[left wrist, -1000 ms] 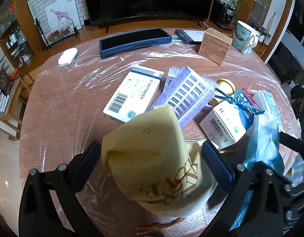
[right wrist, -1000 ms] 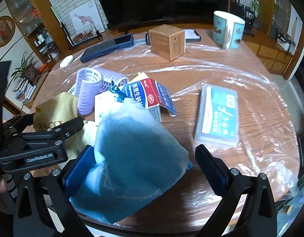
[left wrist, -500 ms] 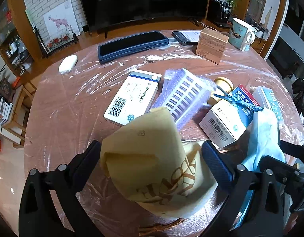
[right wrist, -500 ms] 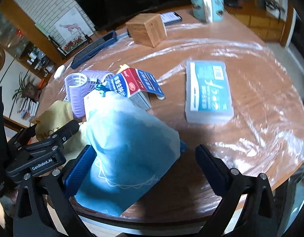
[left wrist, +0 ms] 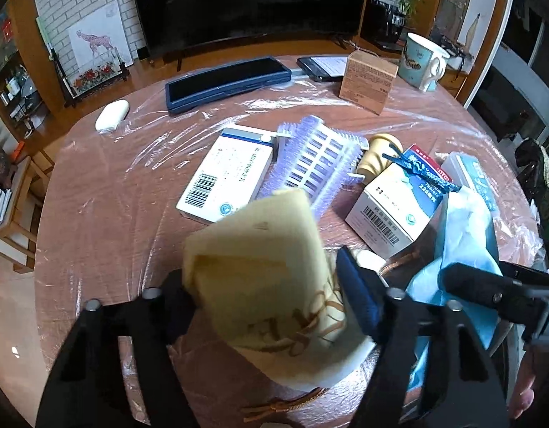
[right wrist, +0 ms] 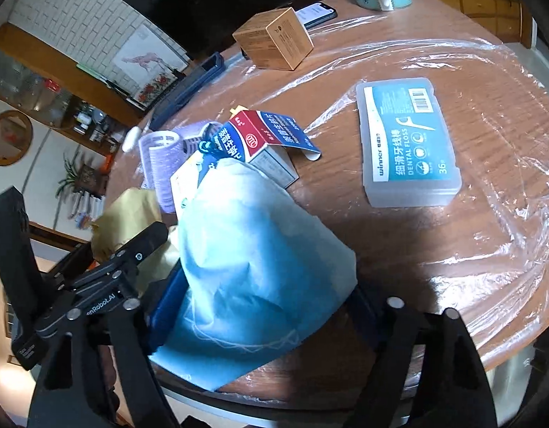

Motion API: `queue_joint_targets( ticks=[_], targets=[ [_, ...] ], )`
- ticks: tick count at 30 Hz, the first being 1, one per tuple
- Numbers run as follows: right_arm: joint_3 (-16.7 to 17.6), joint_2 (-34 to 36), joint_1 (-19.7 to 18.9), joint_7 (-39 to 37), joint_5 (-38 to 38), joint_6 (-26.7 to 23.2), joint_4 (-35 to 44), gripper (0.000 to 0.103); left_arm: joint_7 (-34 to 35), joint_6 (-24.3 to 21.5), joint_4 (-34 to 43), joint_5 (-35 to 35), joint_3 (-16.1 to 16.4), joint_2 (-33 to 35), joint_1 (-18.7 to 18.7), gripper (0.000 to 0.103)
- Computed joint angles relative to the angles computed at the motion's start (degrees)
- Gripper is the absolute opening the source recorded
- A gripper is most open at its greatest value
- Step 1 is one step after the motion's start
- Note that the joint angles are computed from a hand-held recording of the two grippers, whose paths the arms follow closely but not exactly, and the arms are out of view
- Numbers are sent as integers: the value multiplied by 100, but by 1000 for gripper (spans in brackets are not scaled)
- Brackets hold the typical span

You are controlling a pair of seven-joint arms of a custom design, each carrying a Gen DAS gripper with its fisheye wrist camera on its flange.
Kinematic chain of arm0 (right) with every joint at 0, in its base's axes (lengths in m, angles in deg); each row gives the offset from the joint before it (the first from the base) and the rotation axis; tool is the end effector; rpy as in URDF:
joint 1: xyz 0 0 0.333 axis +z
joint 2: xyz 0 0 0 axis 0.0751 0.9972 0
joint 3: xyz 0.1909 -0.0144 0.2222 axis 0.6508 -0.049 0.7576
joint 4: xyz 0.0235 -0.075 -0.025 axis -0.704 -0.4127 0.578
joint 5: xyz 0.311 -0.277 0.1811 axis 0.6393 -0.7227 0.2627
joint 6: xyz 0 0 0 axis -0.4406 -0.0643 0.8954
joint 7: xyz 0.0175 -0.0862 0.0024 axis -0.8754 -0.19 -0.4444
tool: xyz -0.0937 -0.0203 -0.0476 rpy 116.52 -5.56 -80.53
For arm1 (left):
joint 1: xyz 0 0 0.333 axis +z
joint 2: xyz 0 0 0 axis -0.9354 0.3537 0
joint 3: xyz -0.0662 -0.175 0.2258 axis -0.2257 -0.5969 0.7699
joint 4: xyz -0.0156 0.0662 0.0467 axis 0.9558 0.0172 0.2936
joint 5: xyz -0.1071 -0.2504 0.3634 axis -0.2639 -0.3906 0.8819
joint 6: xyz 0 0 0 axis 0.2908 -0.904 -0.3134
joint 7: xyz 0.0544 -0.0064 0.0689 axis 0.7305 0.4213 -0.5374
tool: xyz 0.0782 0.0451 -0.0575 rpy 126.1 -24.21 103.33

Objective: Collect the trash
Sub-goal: 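Carry both held bags off the table over the black trash bin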

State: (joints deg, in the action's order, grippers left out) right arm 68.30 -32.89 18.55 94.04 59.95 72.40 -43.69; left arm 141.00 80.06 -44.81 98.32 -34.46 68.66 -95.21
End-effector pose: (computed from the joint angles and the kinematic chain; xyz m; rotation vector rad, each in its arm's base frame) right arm 0.6587 0.2516 0.5609 -1.7265 1.7705 0.1972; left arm 0.6813 -0.3859 0.5987 -1.8839 1.9857 -0.5470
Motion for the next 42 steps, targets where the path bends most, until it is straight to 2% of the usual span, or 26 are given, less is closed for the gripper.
queue_joint_targets(
  ticks=[7, 15, 23, 29, 34, 42],
  targets=[
    [-28, -208, -28, -409, 113, 151, -157, 70, 69, 457, -779, -336, -129, -536, 252, 53],
    [-110, -587, 73, -506, -209, 671, -438, 69, 122, 813, -1387, -388, -225, -1080, 421, 51],
    [-113, -677, 194, -361, -746, 1033, -421, 69, -18, 1579, -1916, -456, -287, -1548, 626, 51],
    [-101, -936, 293, -221, -1117, 1186, -689, 69, 144, 1776, -2057, -459, -361, -1700, 669, 51],
    [-161, -1294, 381, -321, -1131, 1243, -1058, 69, 132, 1799, -2206, -365, -410, -1884, 638, 51],
    [-403, -1879, 523, -1267, -718, 1115, -1570, 69, -521, 1652, -2540, 198, -576, -2294, 463, 51]
  ],
)
